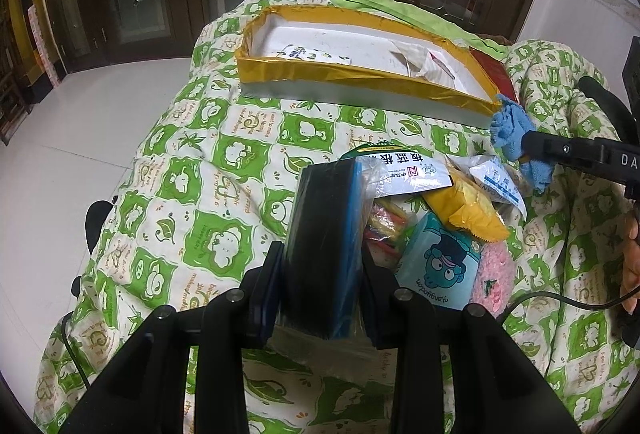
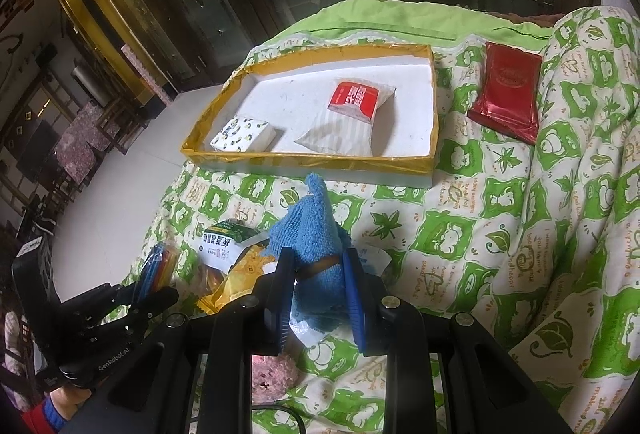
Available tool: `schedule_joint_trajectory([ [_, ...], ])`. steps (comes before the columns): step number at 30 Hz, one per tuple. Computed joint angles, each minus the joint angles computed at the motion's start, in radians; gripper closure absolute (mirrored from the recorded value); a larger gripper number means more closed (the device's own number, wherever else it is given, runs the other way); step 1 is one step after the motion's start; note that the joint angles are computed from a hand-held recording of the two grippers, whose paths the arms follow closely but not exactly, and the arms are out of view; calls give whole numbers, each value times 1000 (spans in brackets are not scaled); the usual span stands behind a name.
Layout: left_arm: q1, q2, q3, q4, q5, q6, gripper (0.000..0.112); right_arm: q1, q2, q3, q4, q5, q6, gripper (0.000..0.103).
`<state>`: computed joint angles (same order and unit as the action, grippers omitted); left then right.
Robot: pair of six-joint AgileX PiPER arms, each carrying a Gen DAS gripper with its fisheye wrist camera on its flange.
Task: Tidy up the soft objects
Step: 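Lift the black pouch and blue cloth and carry them toward the tray, then lower the pouch and cloth into the tray and open both grippers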
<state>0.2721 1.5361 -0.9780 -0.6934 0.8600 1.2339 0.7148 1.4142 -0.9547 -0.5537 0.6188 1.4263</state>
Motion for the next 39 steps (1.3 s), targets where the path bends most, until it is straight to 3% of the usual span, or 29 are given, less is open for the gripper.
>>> schedule_joint_trajectory([
  [7,-2,-11,-69,8,61,-39,79,-34,-34,-28,2,49,-23,77],
  [15,-116,31,-233,38,108,-155,79,-161,-21,-140,92,116,-193,77],
  [25,-295,242,-522,125,139,-390,79,-343,140,-302,236,114,-413,77],
  [29,-357,353,-666,160,163,-483,79,-371,188,-310,251,80,-432,77],
  [39,-488,532,-842,270,126,-630,79,-389,281,-380,242,105,-489,77],
])
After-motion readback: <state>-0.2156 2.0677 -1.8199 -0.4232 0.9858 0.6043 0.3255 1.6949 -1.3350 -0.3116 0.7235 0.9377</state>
